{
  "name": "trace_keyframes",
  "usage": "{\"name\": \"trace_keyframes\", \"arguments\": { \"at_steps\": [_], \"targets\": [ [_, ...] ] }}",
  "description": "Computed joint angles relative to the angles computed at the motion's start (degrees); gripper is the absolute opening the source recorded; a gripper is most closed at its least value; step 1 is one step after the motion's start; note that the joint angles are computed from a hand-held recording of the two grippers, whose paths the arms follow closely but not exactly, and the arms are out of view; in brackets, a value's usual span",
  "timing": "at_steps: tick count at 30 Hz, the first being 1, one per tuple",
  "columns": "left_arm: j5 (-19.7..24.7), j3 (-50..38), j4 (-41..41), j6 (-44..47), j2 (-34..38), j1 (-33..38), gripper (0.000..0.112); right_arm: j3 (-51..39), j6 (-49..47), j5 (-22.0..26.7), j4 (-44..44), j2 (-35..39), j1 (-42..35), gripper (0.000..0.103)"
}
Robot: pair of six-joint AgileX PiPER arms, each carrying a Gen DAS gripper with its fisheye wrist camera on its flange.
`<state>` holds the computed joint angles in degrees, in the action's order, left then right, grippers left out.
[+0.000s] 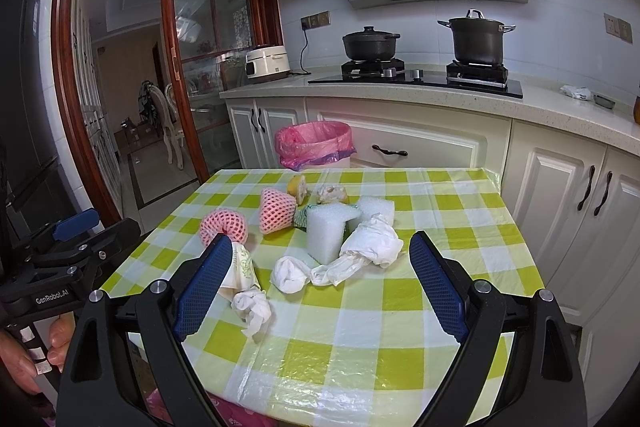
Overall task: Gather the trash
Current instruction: 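Grasp the white printed paper packet with the left tool while the right tool grasps the green-printed white bag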
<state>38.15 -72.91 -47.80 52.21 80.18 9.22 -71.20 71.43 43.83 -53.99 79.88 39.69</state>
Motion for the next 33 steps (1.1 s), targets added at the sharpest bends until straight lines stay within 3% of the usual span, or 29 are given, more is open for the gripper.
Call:
{"name": "trace_keyframes", "arguments": {
  "at_steps": [11,16,21,25,33],
  "targets": [
    [-1.32,0.92,0.39,-0.09,0.09,-0.71,0.099,-0.35,0.20,0.27,-0.96,0.63,0.44,0.085],
    [-2.54,1.97,-2.01,3.71,1.83,0.46,0.099,-0.34,0.95,-3.96,-1.54,3.05,-2.69,0.085],
    [-2.97,0.21,-3.90,7.27,6.50,1.93,0.099,-2.43,2.62,-5.68,-1.67,7.36,-5.19,0.085],
    [-3.80,-2.76,-0.84,4.42,10.97,1.51,0.099,-3.56,3.30,-7.13,-1.03,11.18,-6.89,0.085],
    [-6.25,-8.96,2.49,-0.15,20.64,1.81,0.098,-6.09,-3.77,-13.37,9.11,17.17,-12.92,0.085]
  ]
}}
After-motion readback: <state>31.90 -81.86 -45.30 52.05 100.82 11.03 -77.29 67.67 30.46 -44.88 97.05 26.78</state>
